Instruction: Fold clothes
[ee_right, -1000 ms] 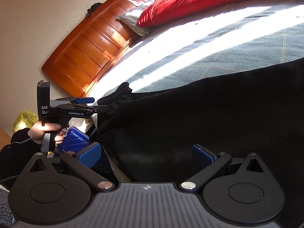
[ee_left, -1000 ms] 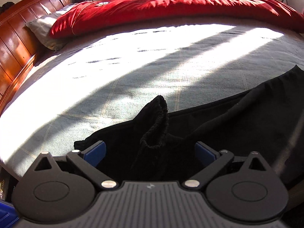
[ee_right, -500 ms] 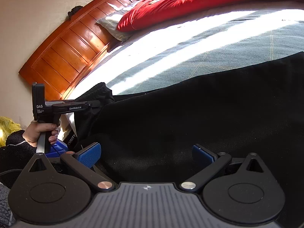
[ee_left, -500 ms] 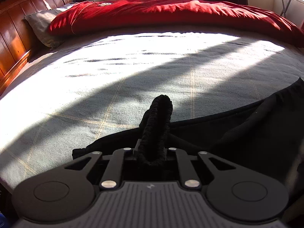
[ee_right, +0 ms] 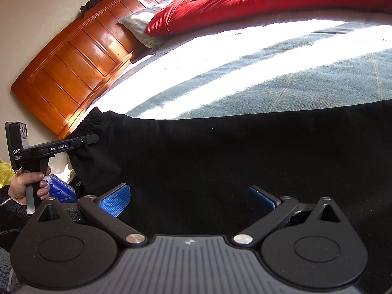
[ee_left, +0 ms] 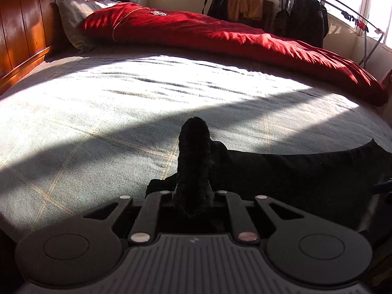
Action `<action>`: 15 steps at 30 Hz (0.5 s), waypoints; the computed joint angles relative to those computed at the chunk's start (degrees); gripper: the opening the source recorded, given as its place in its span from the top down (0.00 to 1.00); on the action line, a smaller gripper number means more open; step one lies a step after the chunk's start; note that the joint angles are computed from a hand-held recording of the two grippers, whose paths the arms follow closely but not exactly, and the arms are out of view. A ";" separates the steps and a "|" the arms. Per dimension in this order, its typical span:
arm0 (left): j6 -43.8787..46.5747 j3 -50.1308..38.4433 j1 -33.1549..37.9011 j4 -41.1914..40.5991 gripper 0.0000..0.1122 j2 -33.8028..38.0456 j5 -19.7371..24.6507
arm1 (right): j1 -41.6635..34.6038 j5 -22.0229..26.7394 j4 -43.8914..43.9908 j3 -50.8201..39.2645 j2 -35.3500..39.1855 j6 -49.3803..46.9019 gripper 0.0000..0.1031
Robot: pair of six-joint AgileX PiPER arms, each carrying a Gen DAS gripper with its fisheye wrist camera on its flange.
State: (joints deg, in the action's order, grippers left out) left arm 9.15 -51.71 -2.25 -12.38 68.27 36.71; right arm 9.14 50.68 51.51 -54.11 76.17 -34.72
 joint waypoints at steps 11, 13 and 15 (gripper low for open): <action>22.52 0.26 20.60 -30.47 0.90 -0.23 12.14 | 5.13 -3.97 -6.30 -1.59 0.93 8.10 0.00; 22.01 0.14 21.84 -31.09 0.90 1.73 12.91 | 5.51 -4.37 -6.94 -1.75 1.10 8.71 0.00; 19.95 0.06 22.28 -29.84 0.90 4.24 13.52 | 5.80 -4.93 -7.44 -1.50 1.00 9.29 0.00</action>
